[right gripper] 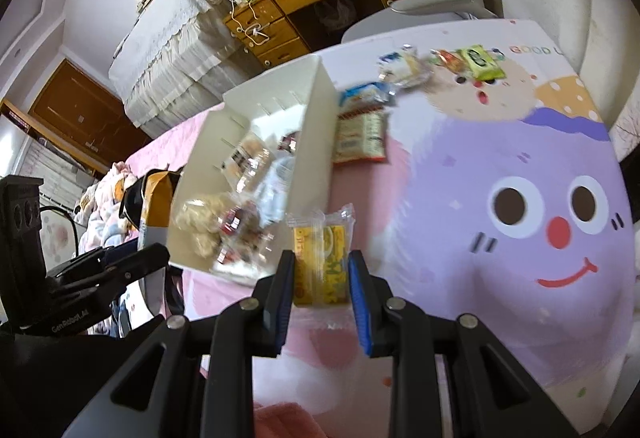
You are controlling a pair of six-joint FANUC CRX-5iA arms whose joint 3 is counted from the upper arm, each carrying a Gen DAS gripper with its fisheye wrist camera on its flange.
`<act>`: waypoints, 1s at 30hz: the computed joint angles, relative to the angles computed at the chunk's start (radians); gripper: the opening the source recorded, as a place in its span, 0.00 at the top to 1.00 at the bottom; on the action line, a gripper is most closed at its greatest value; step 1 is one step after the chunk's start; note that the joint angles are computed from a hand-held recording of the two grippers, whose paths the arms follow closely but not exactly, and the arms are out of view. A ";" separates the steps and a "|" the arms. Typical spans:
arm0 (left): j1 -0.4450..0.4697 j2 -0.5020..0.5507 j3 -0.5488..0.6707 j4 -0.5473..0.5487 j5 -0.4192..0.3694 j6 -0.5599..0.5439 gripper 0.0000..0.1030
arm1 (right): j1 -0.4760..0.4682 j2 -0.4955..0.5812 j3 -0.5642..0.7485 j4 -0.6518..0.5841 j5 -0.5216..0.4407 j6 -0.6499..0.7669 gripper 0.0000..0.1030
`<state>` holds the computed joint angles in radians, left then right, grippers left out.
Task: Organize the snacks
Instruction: 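Carry both held snacks up and over the white tray, then open both grippers to drop the snacks into the tray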
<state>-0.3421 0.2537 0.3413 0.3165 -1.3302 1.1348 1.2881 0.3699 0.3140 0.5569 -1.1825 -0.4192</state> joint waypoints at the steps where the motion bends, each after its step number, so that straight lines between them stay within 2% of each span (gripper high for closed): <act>1: 0.014 0.012 0.011 0.012 -0.005 -0.025 0.64 | -0.004 0.022 0.030 0.004 -0.009 0.004 0.74; 9: 0.102 0.110 0.094 0.084 -0.050 -0.167 0.63 | -0.027 0.226 0.326 0.003 -0.129 0.043 0.74; 20: 0.160 0.194 0.158 0.148 -0.115 -0.242 0.61 | -0.044 0.457 0.718 -0.044 -0.307 0.135 0.72; 22: 0.166 0.202 0.162 0.161 -0.124 -0.250 0.53 | -0.050 0.505 0.811 -0.067 -0.361 0.154 0.67; 24: 0.169 0.204 0.158 0.172 -0.127 -0.250 0.40 | -0.052 0.537 0.872 -0.085 -0.395 0.167 0.64; 27: 0.168 0.211 0.161 0.185 -0.146 -0.247 0.33 | -0.049 0.579 0.955 -0.101 -0.435 0.184 0.63; 30: 0.160 0.208 0.154 0.182 -0.152 -0.253 0.32 | -0.042 0.632 1.062 -0.107 -0.498 0.200 0.63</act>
<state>-0.1821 0.4612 0.4951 0.4988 -1.4822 0.8815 1.2458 1.0021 1.3761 0.4498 -1.6806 -0.2191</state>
